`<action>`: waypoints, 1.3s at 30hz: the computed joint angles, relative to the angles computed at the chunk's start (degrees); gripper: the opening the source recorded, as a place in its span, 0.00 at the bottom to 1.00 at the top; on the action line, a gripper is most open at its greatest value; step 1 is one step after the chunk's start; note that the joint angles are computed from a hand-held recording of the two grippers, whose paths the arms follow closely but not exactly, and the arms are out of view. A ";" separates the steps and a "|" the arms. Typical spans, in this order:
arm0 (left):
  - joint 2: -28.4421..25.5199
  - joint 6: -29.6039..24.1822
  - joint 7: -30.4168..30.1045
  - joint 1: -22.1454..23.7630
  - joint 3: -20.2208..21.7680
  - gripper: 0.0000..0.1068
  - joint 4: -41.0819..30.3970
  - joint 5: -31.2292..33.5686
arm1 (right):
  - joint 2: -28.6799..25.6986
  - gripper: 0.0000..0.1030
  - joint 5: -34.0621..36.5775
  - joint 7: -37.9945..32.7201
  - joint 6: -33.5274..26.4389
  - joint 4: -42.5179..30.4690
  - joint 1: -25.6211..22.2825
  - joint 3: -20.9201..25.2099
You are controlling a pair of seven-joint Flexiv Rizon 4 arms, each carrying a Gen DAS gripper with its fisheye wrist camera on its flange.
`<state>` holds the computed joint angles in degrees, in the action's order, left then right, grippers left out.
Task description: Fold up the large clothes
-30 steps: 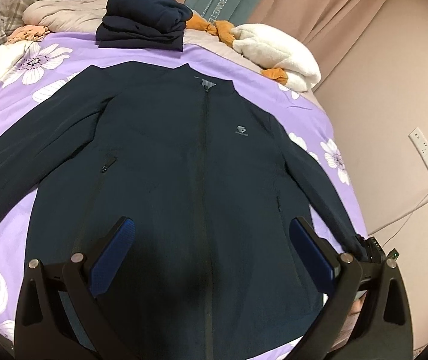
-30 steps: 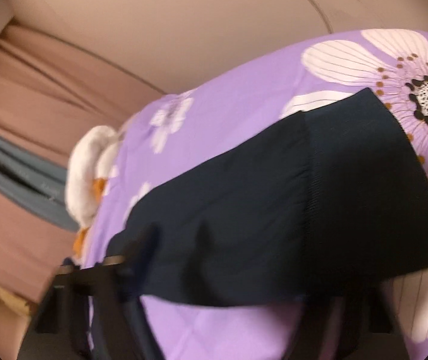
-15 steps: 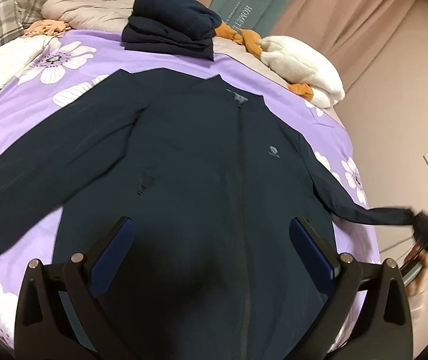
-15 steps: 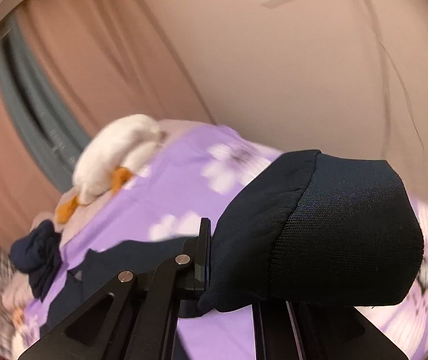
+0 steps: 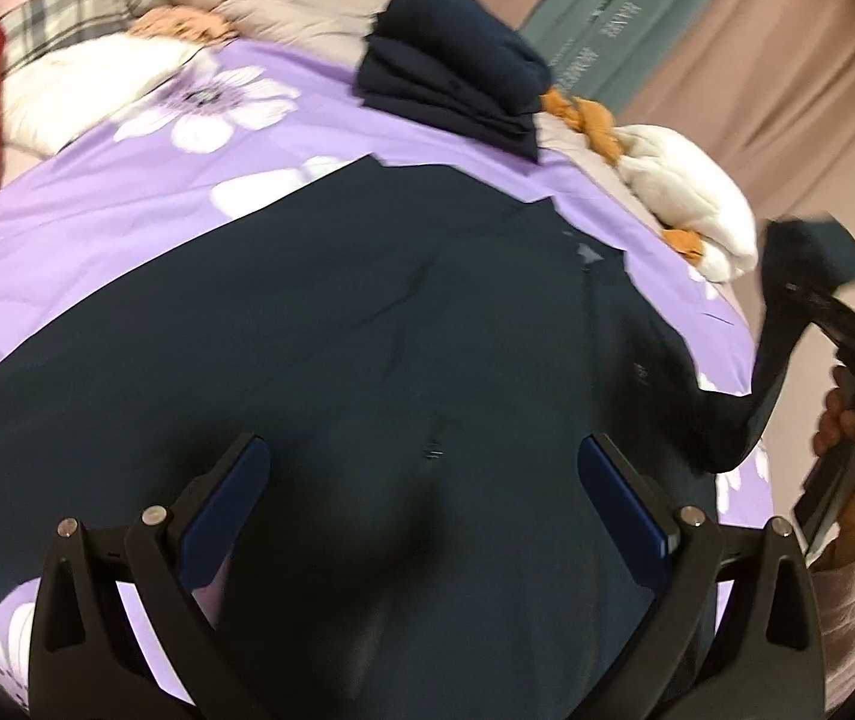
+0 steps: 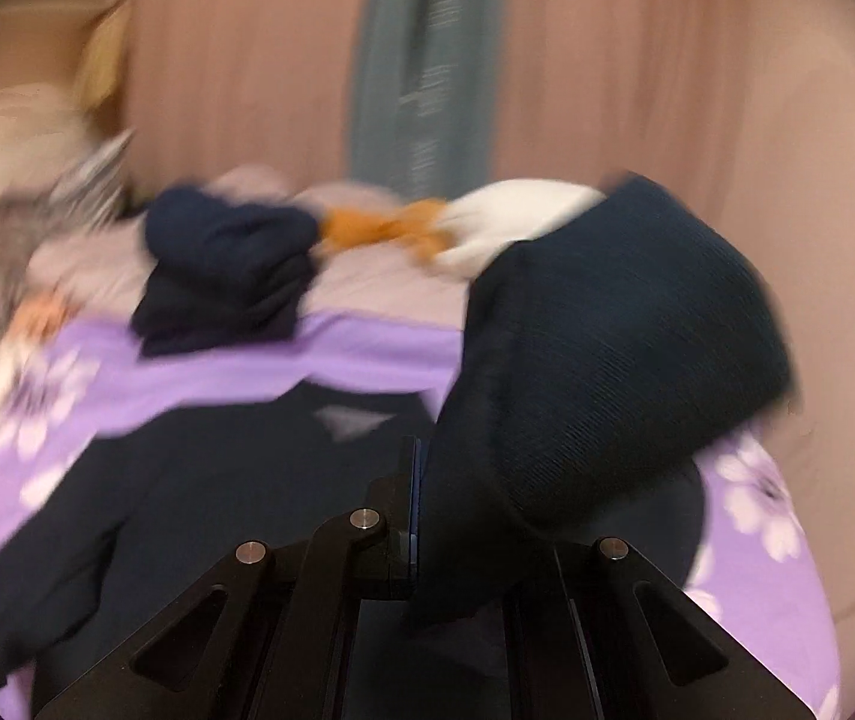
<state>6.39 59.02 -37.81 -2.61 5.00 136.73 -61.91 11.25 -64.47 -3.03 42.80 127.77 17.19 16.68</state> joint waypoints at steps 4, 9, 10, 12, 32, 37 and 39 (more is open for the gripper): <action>-2.84 0.49 -1.21 1.48 0.25 0.96 -0.90 0.62 | -11.18 0.08 -2.15 -4.52 1.45 -5.30 3.92 -0.84; -4.53 0.17 -2.46 3.07 0.07 0.96 -1.42 1.68 | -20.27 0.09 5.32 -10.86 3.09 -7.58 8.18 -3.33; -4.68 0.09 -2.32 3.29 0.04 0.96 -1.46 1.79 | -21.58 0.18 7.86 -13.03 2.03 -7.83 9.01 -3.48; -4.93 0.05 -2.35 3.62 -0.07 0.96 -1.56 2.41 | -23.14 0.41 11.07 -15.77 3.18 -8.72 10.47 -5.08; -4.36 0.17 -2.25 1.04 -1.83 0.96 -1.76 1.10 | -7.44 0.64 -5.49 1.27 11.65 3.50 6.98 -1.13; -4.66 1.35 -2.64 -0.10 -2.55 0.96 -2.43 1.46 | -6.89 0.64 -7.36 2.23 13.90 4.11 5.59 -1.70; -5.60 3.10 -2.68 -0.87 -3.29 0.96 -3.19 1.60 | -6.60 0.64 -8.15 3.21 13.82 4.49 5.14 -1.67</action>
<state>0.79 62.12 -40.48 -3.48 1.71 133.54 -60.30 4.65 -72.62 0.18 56.62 132.26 22.33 15.01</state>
